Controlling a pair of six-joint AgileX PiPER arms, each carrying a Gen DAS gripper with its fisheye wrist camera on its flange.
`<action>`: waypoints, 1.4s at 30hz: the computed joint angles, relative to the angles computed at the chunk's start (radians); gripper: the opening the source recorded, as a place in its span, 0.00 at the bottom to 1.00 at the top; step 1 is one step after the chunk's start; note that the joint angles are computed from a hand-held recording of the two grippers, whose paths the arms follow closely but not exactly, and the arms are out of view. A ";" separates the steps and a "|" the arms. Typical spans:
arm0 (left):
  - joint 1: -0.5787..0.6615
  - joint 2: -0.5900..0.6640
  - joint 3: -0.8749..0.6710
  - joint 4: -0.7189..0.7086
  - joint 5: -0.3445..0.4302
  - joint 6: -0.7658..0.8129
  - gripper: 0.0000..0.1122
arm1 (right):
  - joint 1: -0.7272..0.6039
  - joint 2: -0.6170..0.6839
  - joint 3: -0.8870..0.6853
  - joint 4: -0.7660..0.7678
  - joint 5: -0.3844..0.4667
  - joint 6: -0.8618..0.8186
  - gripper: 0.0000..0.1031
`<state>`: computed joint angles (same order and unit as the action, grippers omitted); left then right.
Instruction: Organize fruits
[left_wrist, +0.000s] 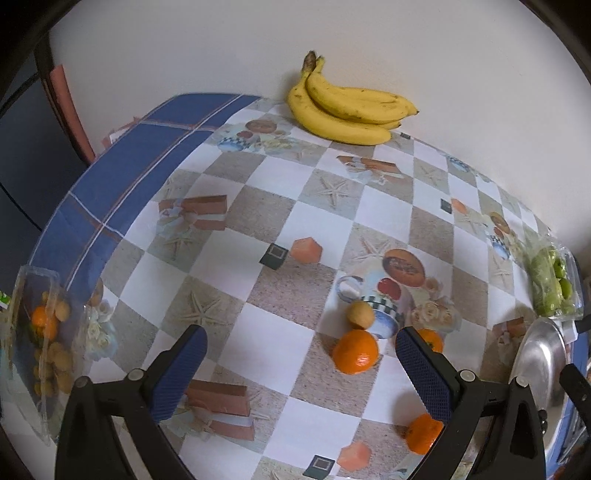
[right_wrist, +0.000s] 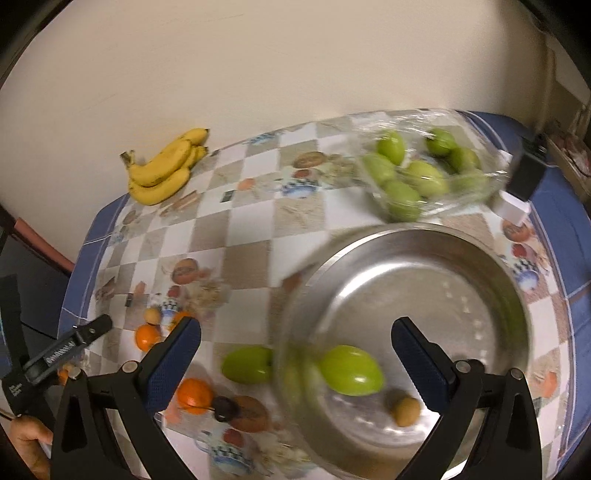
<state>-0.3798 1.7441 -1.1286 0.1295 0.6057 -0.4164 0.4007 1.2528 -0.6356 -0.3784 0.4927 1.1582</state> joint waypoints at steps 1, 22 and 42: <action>0.012 0.007 -0.004 -0.027 0.002 0.021 0.92 | 0.021 0.026 -0.021 -0.017 0.004 0.019 1.00; 0.127 0.130 -0.057 -0.311 0.026 0.175 0.82 | 0.202 0.503 -0.397 0.001 0.054 -0.033 0.97; 0.102 0.216 -0.149 -0.430 0.052 0.305 0.74 | 0.185 0.629 -0.473 0.082 0.042 -0.125 0.71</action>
